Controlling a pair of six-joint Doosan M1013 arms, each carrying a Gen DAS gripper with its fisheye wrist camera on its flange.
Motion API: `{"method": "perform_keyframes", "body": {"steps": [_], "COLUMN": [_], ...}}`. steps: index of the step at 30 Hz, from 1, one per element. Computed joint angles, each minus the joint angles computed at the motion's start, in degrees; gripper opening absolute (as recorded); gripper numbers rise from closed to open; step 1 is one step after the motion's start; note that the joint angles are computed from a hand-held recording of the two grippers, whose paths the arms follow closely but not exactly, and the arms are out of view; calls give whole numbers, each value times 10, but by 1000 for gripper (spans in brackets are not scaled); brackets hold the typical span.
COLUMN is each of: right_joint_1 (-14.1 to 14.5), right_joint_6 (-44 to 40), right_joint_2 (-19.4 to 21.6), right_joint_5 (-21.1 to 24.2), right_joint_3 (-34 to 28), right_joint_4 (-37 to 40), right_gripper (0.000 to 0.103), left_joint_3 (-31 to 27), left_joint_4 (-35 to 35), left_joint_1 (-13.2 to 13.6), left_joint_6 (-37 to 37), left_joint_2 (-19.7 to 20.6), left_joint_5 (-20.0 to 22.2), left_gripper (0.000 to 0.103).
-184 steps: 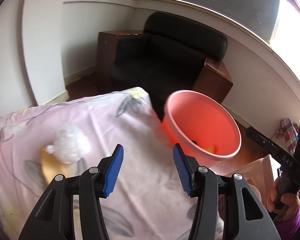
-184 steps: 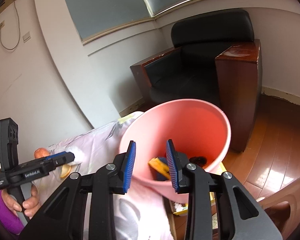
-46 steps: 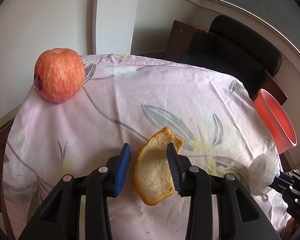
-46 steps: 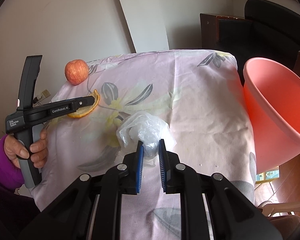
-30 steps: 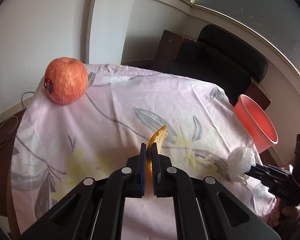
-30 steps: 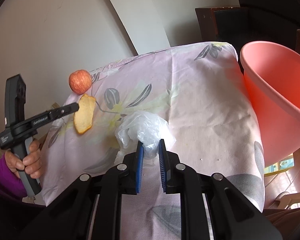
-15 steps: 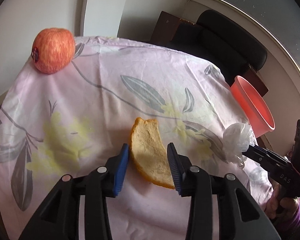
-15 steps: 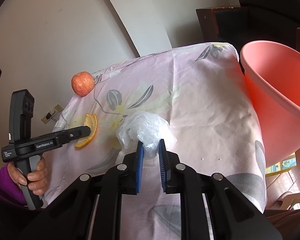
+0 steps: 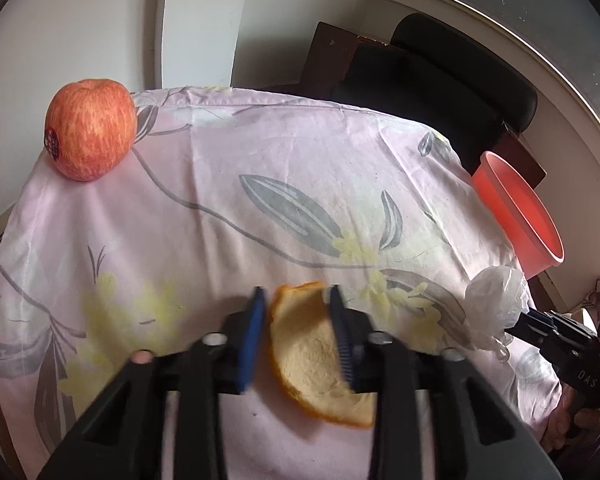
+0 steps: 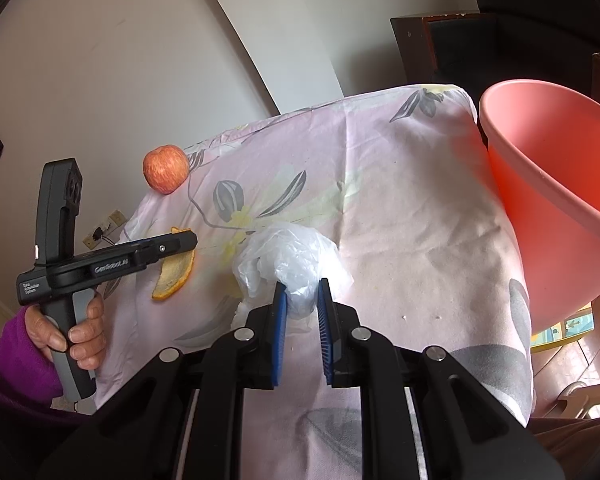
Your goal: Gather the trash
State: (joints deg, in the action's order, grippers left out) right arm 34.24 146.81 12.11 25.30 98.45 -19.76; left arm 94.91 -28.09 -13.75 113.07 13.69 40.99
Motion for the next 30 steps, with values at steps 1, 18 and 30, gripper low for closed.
{"method": "perform_keyframes", "body": {"steps": [1,18,30], "right_joint_1": [0,5,7], "right_joint_6": [-1,13,40], "right_joint_2": [0,-4,-14], "right_joint_5": [0,-15,-48], "right_joint_3": [0,5,21], "right_joint_4": [1,-30,-67], "right_gripper": [15,15,15], "left_joint_3": [0,25,15], "left_joint_4": [-2,-100,-71], "left_joint_1": [1,12,-9], "left_joint_6": [-2,59,36], "left_joint_2": [0,-39,-45], "left_joint_5": [0,-22,-43], "left_gripper": [17,5,5]}}
